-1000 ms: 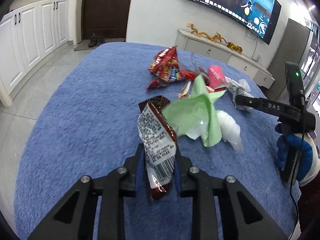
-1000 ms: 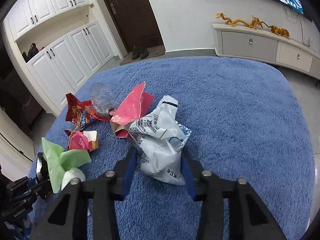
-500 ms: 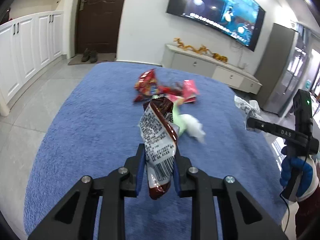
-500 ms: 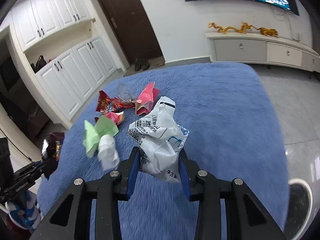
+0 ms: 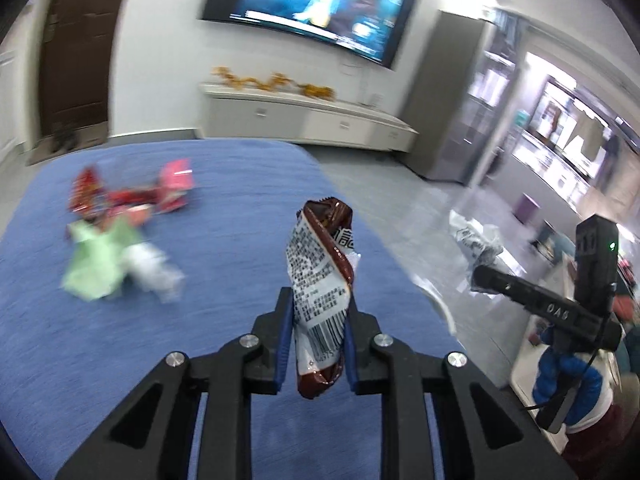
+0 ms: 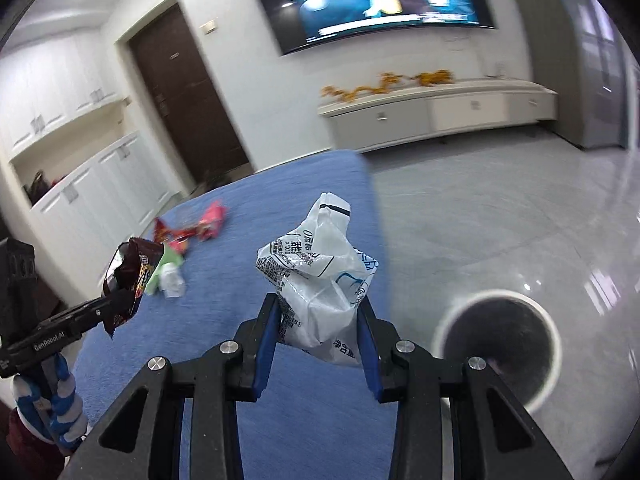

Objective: Collect trash
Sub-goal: 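Carry both items over the trash bin and open both tools to drop them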

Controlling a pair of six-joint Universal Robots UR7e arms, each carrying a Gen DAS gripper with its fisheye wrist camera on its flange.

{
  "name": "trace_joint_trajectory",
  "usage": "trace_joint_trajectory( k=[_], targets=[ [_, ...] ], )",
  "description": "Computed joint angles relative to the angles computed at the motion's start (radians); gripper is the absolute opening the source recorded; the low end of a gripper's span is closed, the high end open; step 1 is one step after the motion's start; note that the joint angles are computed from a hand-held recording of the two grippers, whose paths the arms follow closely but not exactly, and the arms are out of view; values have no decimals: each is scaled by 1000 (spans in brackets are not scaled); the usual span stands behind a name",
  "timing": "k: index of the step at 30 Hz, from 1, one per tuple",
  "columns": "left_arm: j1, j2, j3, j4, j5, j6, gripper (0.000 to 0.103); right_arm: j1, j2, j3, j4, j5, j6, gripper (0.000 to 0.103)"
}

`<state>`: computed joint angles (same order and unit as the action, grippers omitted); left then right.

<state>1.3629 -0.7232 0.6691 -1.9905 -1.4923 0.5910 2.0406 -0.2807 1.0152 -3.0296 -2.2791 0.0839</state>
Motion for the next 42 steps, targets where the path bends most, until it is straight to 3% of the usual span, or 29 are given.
trace_joint_trajectory(
  k=[5,13,22,27,29,31,32,42],
  targets=[
    [-60,9,75,12,-4,58,21,-29,-102,199,-119,-67,92,35],
    [-149,122,63,55,47,87,20,-118,-191,371,-201,-62,201,35],
    [-179,341,-170,181,99,52,20,-230,-188,361,-121,-18,272,37],
    [-180,378,-215,209,103,65,22,-270,-183,362,-95,1,319,44],
    [-181,406,-258,242,107,52,26,-277,-186,369,-96,1,328,51],
    [-177,404,-251,241,108,35,52,-280,-188,373,-100,0,328,54],
    [-177,399,-237,227,108,29,56,-280,-191,375,-100,-4,330,55],
    [-182,311,-97,139,120,23,56,-247,-223,427,-169,-36,342,56]
  ],
)
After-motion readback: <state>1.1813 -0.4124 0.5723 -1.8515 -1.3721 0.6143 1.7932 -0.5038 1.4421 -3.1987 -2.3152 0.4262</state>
